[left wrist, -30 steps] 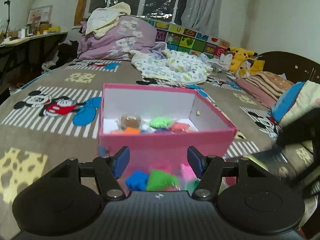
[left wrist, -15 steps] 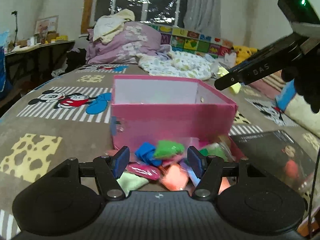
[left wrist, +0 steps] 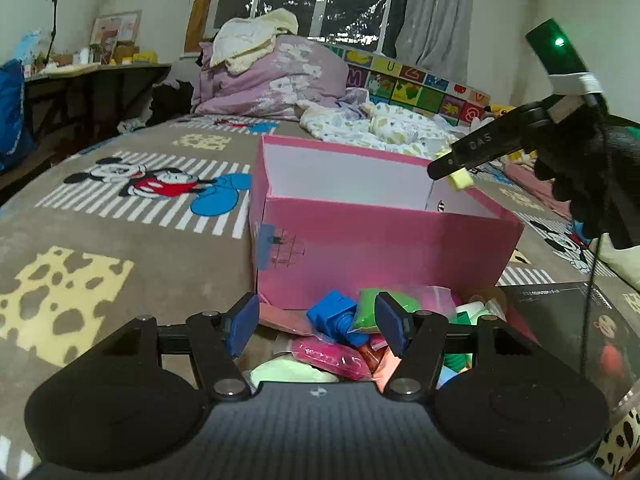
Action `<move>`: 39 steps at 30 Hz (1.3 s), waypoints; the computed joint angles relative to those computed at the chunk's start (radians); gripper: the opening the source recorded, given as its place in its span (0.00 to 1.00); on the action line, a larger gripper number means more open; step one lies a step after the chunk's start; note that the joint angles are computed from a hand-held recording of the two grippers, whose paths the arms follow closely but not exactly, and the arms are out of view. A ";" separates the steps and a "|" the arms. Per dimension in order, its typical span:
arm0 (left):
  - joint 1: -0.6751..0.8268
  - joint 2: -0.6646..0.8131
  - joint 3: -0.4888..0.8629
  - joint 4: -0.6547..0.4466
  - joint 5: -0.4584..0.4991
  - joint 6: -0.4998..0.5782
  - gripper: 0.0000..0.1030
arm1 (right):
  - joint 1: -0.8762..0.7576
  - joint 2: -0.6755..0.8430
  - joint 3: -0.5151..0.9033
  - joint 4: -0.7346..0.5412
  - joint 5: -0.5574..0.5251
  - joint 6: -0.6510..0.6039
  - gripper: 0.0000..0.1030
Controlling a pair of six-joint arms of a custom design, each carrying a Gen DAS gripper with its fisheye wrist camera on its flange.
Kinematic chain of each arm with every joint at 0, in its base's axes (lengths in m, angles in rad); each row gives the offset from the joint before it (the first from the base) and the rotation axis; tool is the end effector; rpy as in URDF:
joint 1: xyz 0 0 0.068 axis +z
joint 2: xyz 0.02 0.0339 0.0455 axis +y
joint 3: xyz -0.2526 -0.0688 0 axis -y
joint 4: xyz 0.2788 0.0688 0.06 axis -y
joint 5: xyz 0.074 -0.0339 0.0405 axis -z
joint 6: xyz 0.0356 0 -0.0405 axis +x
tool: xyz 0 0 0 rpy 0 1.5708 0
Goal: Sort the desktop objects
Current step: 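Carry the yellow bag into the pink box and open the right tool, then reach the left tool to the white clay bag and close on it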
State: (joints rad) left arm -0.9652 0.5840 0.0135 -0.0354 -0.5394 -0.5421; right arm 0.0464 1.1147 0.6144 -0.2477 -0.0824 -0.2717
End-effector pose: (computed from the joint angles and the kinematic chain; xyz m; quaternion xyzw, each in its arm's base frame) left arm 0.1074 -0.1230 0.0932 0.0584 0.8608 -0.1339 0.4876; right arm 0.2620 0.0151 0.1847 -0.1613 0.9016 -0.0074 0.4013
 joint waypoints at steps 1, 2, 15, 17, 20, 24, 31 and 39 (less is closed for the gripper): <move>0.014 0.012 -0.001 0.020 0.013 0.005 0.61 | -0.001 0.032 0.011 0.014 0.007 0.006 0.37; 0.030 0.024 -0.002 0.039 0.027 0.010 0.61 | -0.002 0.069 0.026 0.023 0.016 0.011 0.37; 0.128 0.287 0.046 0.267 0.140 0.035 0.61 | -0.023 0.369 0.175 0.016 0.097 0.088 0.41; 0.126 0.303 0.049 0.273 0.147 0.037 0.61 | -0.023 0.373 0.175 0.016 0.099 0.087 0.44; 0.119 0.310 0.051 0.270 0.148 0.040 0.61 | -0.021 0.344 0.156 0.018 0.103 0.089 0.56; 0.116 0.271 0.040 0.242 0.144 0.039 0.61 | -0.028 0.300 0.137 0.024 0.093 0.075 0.56; 0.114 0.240 0.033 0.219 0.152 0.044 0.61 | -0.007 0.098 0.043 -0.031 0.091 -0.001 0.62; 0.096 0.151 -0.009 0.151 0.168 0.128 0.61 | 0.040 -0.221 -0.091 -0.196 0.016 -0.176 0.67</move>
State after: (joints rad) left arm -0.8688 0.7351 0.0042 0.1161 -0.3710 -0.4136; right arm 0.0862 0.8941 0.5236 -0.4435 -0.0668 -0.4479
